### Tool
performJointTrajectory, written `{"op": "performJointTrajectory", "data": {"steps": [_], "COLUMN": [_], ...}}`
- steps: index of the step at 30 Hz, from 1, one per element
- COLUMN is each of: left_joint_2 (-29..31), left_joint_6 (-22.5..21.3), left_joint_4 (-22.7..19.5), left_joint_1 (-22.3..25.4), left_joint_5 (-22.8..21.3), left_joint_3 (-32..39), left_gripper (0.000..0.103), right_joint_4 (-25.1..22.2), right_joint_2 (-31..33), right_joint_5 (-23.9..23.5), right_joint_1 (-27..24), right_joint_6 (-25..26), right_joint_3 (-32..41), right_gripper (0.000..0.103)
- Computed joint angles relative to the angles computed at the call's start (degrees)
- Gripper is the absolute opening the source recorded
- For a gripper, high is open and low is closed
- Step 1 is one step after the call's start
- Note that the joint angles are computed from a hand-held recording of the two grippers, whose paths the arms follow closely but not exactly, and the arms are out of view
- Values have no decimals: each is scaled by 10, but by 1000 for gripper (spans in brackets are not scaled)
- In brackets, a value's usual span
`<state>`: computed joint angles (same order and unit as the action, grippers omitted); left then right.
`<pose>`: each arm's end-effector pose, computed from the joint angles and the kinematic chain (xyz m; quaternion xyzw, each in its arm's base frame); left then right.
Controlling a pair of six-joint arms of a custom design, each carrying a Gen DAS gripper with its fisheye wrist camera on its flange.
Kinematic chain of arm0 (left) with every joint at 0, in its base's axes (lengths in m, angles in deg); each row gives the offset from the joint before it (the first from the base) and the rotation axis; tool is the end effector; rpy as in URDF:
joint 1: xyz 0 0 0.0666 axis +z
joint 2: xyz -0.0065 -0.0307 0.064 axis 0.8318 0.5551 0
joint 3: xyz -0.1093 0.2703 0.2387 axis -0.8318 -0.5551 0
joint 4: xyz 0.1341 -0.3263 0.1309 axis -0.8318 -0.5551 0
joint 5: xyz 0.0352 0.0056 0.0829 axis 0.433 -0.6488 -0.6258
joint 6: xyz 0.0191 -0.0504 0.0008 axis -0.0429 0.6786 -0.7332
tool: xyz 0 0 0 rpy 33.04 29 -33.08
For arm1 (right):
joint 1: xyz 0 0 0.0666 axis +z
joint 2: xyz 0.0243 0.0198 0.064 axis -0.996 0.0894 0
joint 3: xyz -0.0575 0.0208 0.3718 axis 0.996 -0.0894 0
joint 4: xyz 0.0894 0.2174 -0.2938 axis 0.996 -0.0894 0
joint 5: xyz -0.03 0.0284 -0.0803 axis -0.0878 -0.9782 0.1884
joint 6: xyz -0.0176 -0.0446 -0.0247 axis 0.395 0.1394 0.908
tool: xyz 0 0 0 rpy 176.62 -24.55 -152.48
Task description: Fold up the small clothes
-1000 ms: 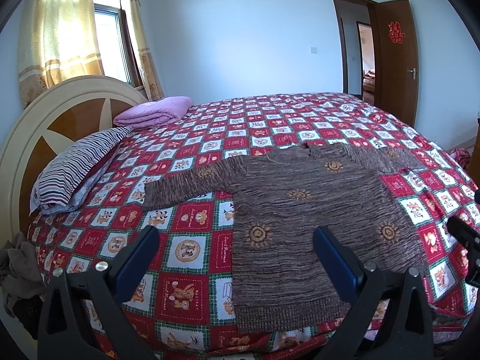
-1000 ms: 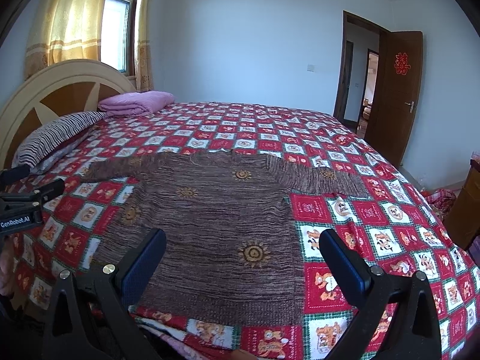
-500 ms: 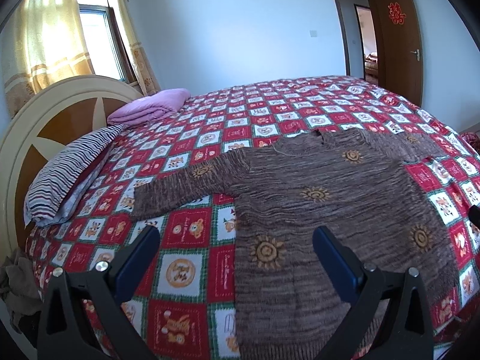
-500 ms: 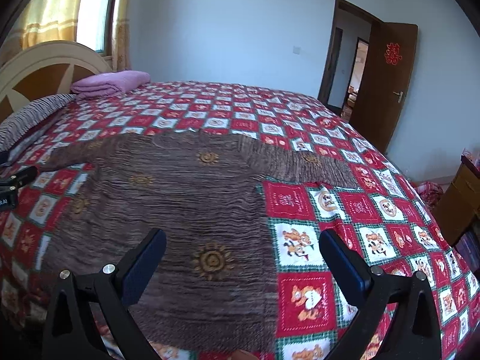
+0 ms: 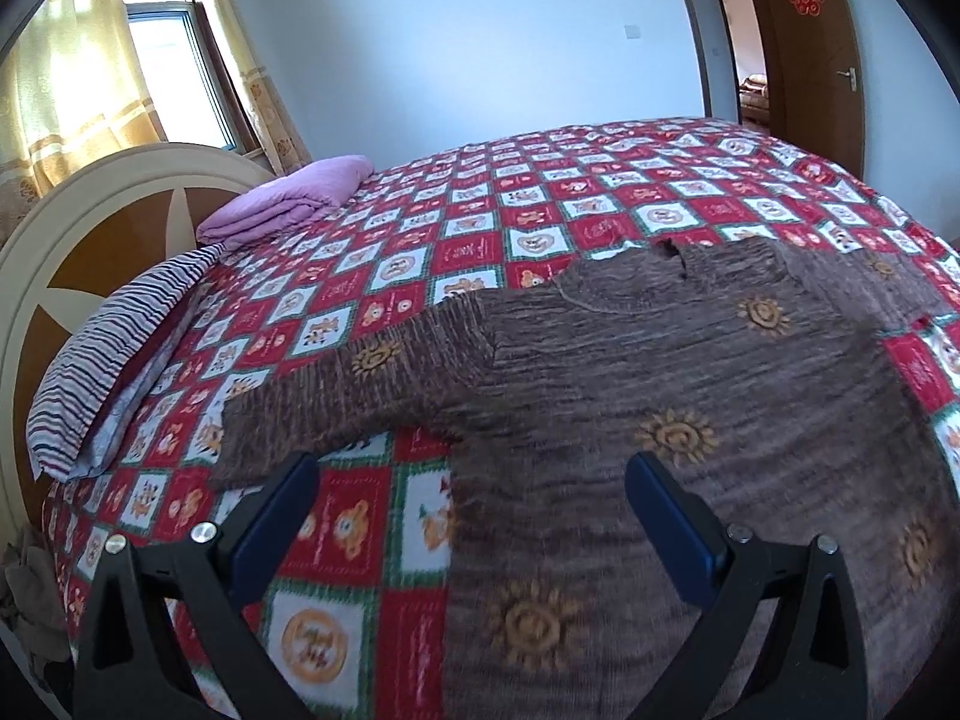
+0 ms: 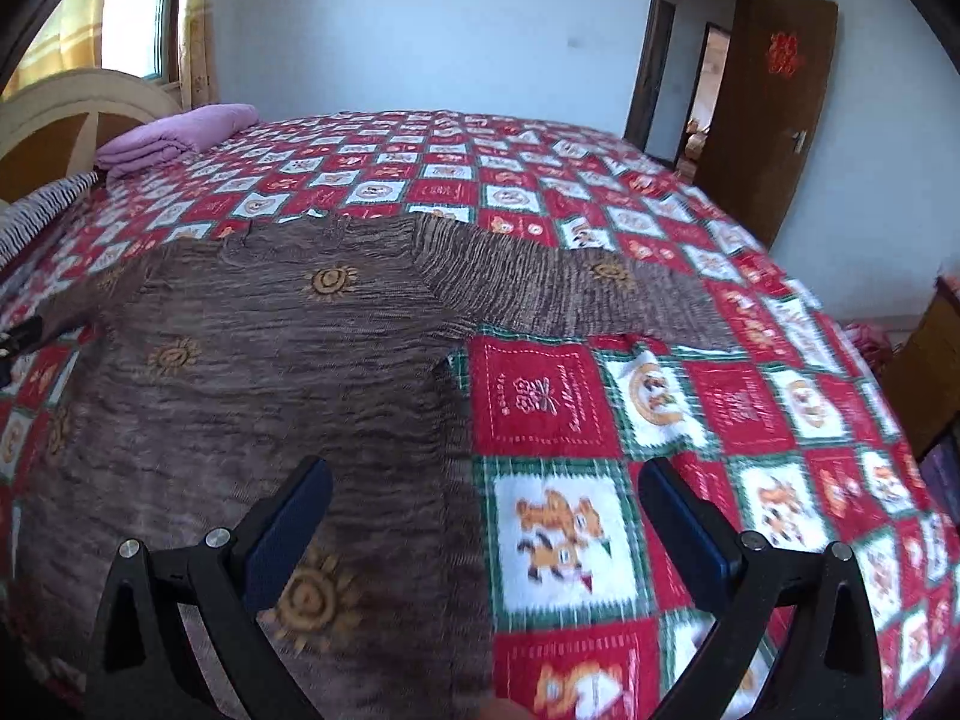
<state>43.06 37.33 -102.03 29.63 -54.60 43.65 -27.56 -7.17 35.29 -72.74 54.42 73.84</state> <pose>0.3545 -0.1558 0.5550 -0.0163 0.9031 0.1433 0.4044 0.3827 0.0736 0.5971 -0.0451 0.9256 -0.0610 0.3707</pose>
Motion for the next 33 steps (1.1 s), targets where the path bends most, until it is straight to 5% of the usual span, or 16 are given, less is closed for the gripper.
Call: {"op": "performJointTrajectory", "data": {"steps": [7, 13, 20, 29, 33], "left_joint_2": [65, 125, 169, 189, 192], "left_joint_6": [-20, -12, 18, 45, 43], "left_joint_4": [45, 36, 8, -21, -23], "left_joint_1": [22, 52, 76, 83, 83], "left_joint_5": [-14, -3, 4, 21, 20], "left_joint_3": [16, 53, 85, 96, 98], "left_gripper": [103, 103, 103, 103, 103], "right_joint_4": [0, 5, -36, -136, -110], "right_joint_2": [73, 148, 270, 414, 397], "right_joint_5": [-40, -53, -81, -120, -112], "right_joint_1": [-81, -147, -222, -252, -240], "right_joint_6": [10, 12, -21, -14, 25], "right_joint_3": [61, 140, 290, 504, 459], "right_gripper": [102, 100, 77, 49, 26]}}
